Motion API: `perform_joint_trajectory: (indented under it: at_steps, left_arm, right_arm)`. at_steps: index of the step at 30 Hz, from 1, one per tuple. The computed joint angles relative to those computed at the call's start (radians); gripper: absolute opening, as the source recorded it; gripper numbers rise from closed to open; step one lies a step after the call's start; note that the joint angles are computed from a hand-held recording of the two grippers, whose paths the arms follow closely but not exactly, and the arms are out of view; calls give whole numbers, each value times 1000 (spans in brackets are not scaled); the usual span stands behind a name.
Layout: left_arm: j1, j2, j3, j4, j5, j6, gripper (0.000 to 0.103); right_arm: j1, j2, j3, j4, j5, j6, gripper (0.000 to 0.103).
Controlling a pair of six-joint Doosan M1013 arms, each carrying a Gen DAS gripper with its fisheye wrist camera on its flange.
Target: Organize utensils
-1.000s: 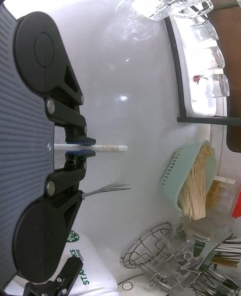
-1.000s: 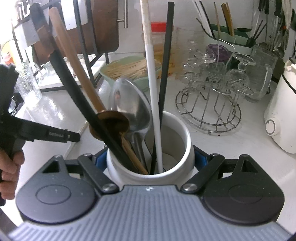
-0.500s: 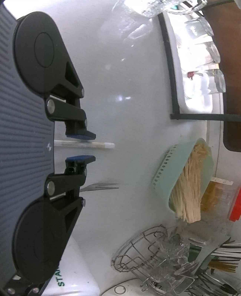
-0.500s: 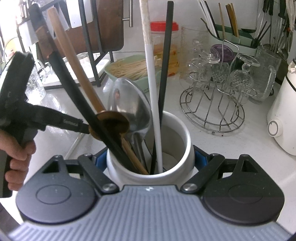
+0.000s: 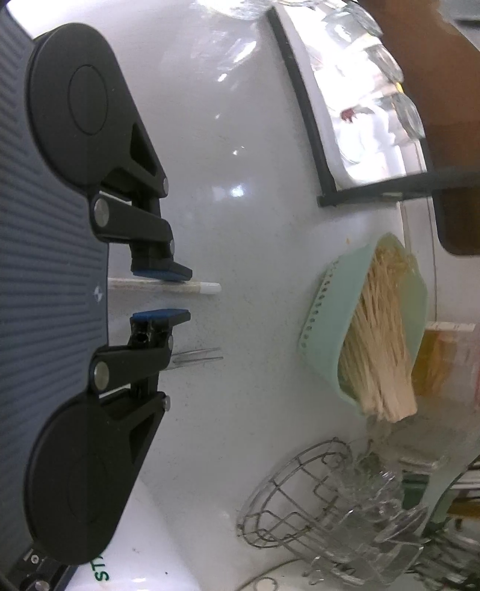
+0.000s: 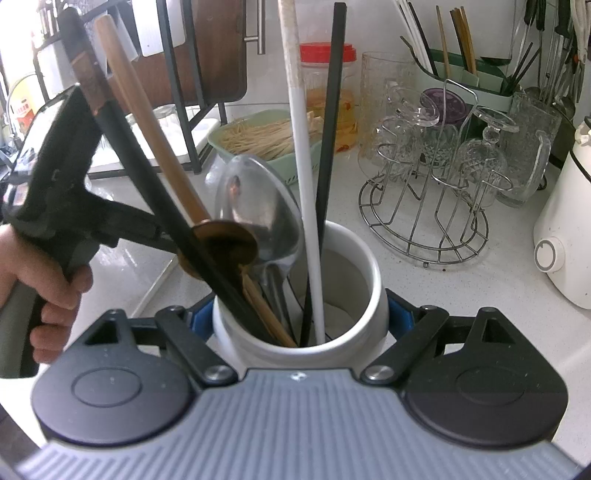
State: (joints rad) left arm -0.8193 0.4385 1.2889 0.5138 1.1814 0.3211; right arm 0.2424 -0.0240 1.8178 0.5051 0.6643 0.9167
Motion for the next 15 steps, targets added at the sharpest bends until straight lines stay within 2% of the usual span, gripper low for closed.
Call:
perform_joint_trajectory:
  at_steps: [3, 11, 15]
  left_arm:
    - [3, 3, -6, -10, -1, 19, 8]
    - [1, -2, -1, -14, -19, 15, 7]
    - [-16, -15, -5, 20, -27, 6, 7]
  right_arm:
    - [0, -2, 4, 5, -8, -2, 91]
    - [0, -4, 5, 7, -8, -4, 91]
    - [1, 1, -6, -8, 11, -2, 91]
